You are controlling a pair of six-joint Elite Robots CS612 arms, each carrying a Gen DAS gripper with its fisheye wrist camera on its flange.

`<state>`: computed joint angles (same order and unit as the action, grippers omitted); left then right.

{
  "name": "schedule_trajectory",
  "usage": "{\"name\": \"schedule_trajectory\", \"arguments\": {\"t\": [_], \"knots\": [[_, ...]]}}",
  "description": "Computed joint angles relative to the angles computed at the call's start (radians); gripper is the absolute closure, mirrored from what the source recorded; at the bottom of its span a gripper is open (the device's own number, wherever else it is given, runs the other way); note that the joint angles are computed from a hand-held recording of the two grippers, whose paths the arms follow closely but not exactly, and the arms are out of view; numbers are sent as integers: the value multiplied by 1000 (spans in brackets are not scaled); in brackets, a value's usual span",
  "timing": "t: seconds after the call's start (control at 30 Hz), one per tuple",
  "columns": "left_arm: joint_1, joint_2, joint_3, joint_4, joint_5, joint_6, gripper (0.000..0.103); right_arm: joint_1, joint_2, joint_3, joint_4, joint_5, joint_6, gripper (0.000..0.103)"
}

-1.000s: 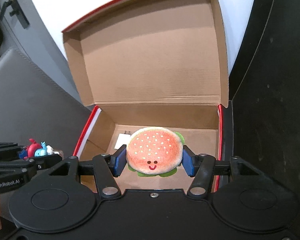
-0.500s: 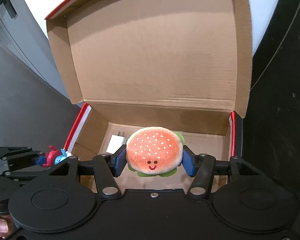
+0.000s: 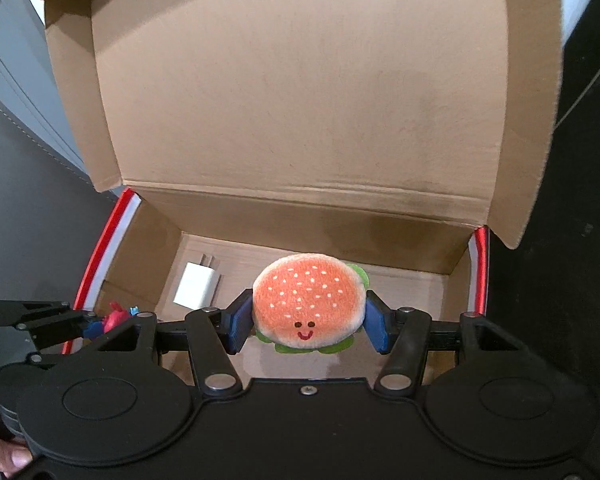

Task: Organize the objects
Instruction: 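Carry the figurine into the shoebox with the left tool while the right tool carries the hamburger there, then open the left tool to release the figurine while the right tool releases the hamburger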

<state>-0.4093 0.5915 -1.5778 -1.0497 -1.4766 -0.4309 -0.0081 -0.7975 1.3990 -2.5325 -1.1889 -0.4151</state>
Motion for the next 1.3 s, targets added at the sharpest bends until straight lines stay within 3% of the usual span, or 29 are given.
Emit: {"name": "schedule_trajectory", "arguments": {"t": [0.4,1.07,1.3], "knots": [[1,13,42,1,-30,18,77,20,48,-33,16,-62,-24,47],[-2,-10,61,74,38,1,73,38,102,-56,-36,-144,-10,47],[-1,-21,51,64,27,-10,72,37,99,-45,-81,-154,-14,39]]}}
